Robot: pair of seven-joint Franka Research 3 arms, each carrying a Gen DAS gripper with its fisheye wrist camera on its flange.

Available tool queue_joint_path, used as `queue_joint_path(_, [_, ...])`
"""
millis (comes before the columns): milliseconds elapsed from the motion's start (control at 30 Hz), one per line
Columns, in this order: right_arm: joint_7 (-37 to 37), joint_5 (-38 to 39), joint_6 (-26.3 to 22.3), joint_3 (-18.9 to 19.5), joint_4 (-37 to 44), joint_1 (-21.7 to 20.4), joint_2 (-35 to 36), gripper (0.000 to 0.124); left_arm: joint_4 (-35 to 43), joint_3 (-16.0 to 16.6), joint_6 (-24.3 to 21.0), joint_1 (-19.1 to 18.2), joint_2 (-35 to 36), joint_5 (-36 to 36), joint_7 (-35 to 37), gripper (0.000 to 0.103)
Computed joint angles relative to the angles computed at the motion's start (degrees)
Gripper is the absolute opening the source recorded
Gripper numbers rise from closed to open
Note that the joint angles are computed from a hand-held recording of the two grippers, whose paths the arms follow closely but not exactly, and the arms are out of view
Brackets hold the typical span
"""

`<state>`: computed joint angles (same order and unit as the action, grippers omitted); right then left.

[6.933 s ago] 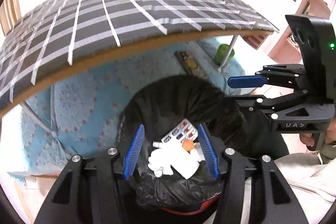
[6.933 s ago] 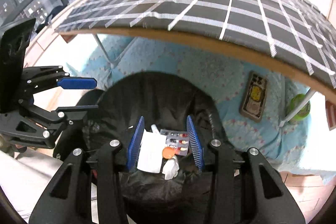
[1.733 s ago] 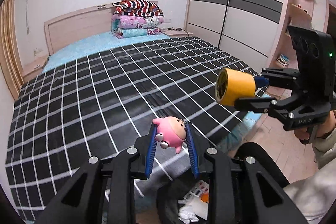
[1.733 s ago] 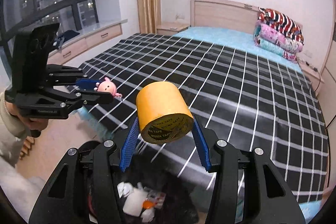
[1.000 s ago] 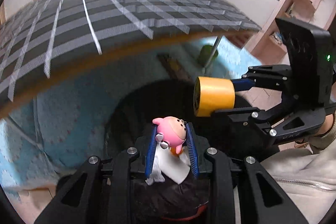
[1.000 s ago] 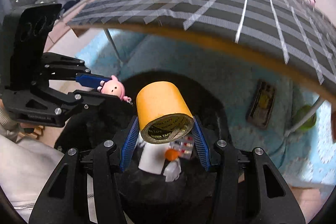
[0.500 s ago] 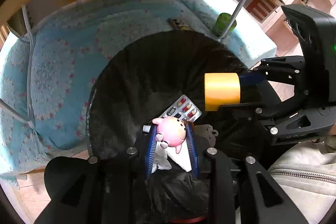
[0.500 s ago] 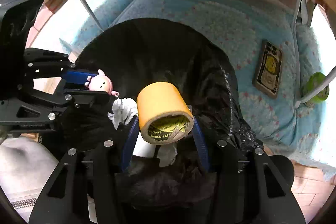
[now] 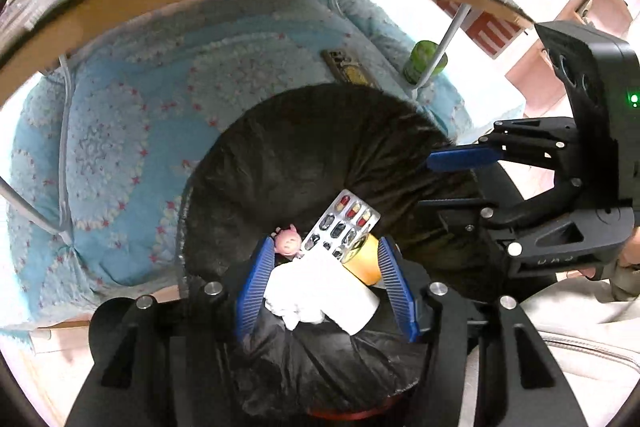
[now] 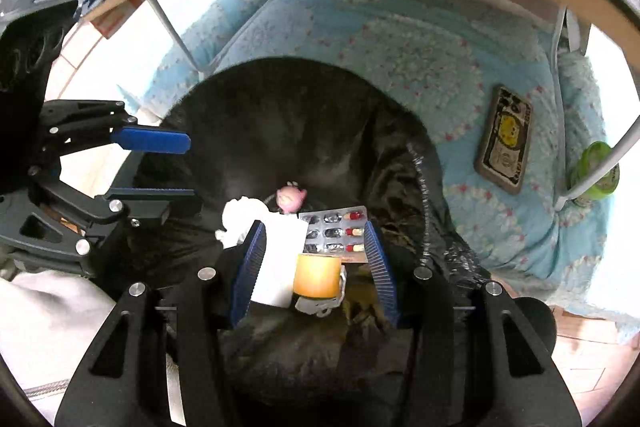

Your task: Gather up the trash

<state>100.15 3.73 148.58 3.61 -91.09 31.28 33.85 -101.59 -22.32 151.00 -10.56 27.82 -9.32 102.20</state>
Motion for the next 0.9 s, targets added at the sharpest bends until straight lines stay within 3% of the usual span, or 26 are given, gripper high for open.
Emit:
queue_joint_path(100, [-0.34,0.57,-0.07,0.39,-1.14,-0.45,-1.67,0.051,-1.70,-0.79,1.10,0.79,-1.91,-0.99,0.99,0.052])
queue_joint_path(200, [-1.20,1.13,-0.36,1.04,-2.54,-0.75,-3.63,0.060,-3.65,-1.26,2.05,1.35,-4.30,-2.44,1.77,0.053])
queue_joint_path(367, [-3.30,2.65,-0.91,2.23,-5.13,-1.25,-7.23,0.067,-7.20,-2.48,3.67,2.56,-8.60,-7.11,4.98,0.065])
queue_joint_path(567, [-3.38,4.05,-1.84,2.88,-7.77,-1.46,-10.90,0.079,-9.98,-1.54,3.64,1.46,-13.02,-10.72,7.83,0.082])
queue_joint_path(900, [-3.30,4.39,-4.84,3.54,-9.25,-1.47,-14.07,0.083,-11.62,1.11,3.01,-1.48,-16.47,-12.93,8.85,0.083])
